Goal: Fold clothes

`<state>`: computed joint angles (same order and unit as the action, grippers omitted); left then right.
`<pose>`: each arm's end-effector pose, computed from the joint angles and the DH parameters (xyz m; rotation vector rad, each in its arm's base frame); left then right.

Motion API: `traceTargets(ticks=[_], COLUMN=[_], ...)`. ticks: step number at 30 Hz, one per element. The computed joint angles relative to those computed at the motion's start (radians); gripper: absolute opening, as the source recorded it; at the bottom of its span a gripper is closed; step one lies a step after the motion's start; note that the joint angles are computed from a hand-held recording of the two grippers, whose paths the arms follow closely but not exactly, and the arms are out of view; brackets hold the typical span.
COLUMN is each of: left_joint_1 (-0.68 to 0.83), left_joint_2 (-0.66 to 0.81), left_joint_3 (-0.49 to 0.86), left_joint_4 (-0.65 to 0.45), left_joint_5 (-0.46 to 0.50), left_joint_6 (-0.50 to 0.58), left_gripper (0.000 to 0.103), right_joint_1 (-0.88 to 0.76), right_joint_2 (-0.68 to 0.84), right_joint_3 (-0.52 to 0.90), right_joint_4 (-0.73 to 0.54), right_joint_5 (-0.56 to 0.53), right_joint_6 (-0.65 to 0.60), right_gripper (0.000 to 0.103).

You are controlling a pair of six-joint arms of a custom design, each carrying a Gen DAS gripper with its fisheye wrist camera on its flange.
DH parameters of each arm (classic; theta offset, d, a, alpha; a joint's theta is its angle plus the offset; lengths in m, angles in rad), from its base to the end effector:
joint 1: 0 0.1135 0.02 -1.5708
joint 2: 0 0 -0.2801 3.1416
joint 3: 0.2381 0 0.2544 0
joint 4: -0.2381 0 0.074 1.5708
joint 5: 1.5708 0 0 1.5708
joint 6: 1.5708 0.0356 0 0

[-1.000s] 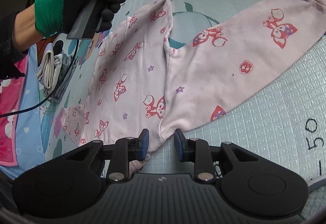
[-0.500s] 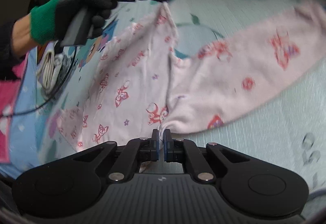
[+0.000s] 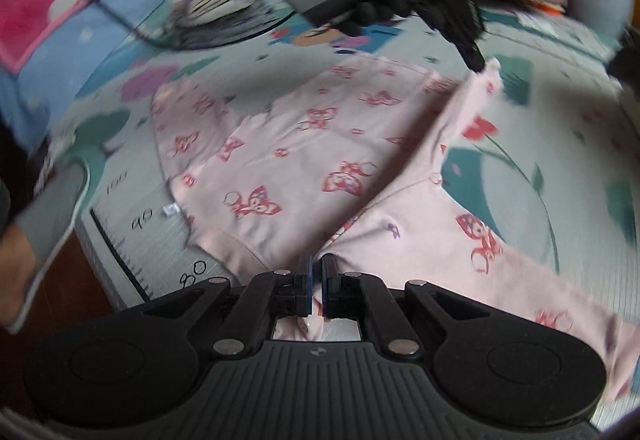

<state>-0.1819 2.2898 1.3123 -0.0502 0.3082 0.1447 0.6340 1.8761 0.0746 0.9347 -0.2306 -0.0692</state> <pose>0.4389 -0.0917 0.0604 0.5286 2.5232 -0.4133 0.1373 0.1111 0.0434 -0.9518 2.2888 0.5289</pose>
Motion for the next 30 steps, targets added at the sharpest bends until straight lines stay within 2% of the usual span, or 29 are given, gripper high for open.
traceTargets(ticks=[7,11,15,18,20,23,27,29,30], left_joint_1=[0.039,0.054,0.053,0.065,0.067,0.055,0.018,-0.004,-0.002], left_joint_2=[0.02,0.043,0.051,0.022,-0.012,-0.03,-0.028,-0.032,-0.046], left_joint_3=[-0.021,-0.014,-0.026,-0.056,-0.104,-0.139,-0.198,-0.233,-0.262], left_joint_4=[0.033,0.041,0.073,0.093,0.138,0.118,0.113,0.145,0.179], left_joint_5=[0.049,0.064,-0.026,-0.038,-0.006,0.07,0.037,-0.057,-0.066], left_joint_6=[0.068,0.076,0.038,0.035,0.059,0.102,0.189,0.223,0.209], left_gripper=[0.002,0.002,0.002,0.002,0.002,0.003,0.005,0.005,0.005], right_joint_1=[0.129,0.175,0.215,0.252,0.25,0.256,0.275,0.284,0.288], right_joint_2=[0.036,0.051,0.046,0.061,0.065,0.066,0.061,0.065,0.067], right_joint_3=[0.106,0.13,0.138,0.134,0.128,0.124,0.113,0.109,0.105], right_joint_4=[-0.126,-0.151,-0.174,-0.143,-0.131,-0.126,-0.104,-0.086,-0.075], right_joint_5=[0.079,0.126,0.153,0.182,0.172,0.187,0.217,0.231,0.238], right_joint_6=[-0.084,-0.127,-0.148,-0.152,-0.137,-0.137,-0.155,-0.166,-0.171], right_gripper=[0.006,0.006,0.008,0.013,0.021,0.021,0.022,0.022,0.022])
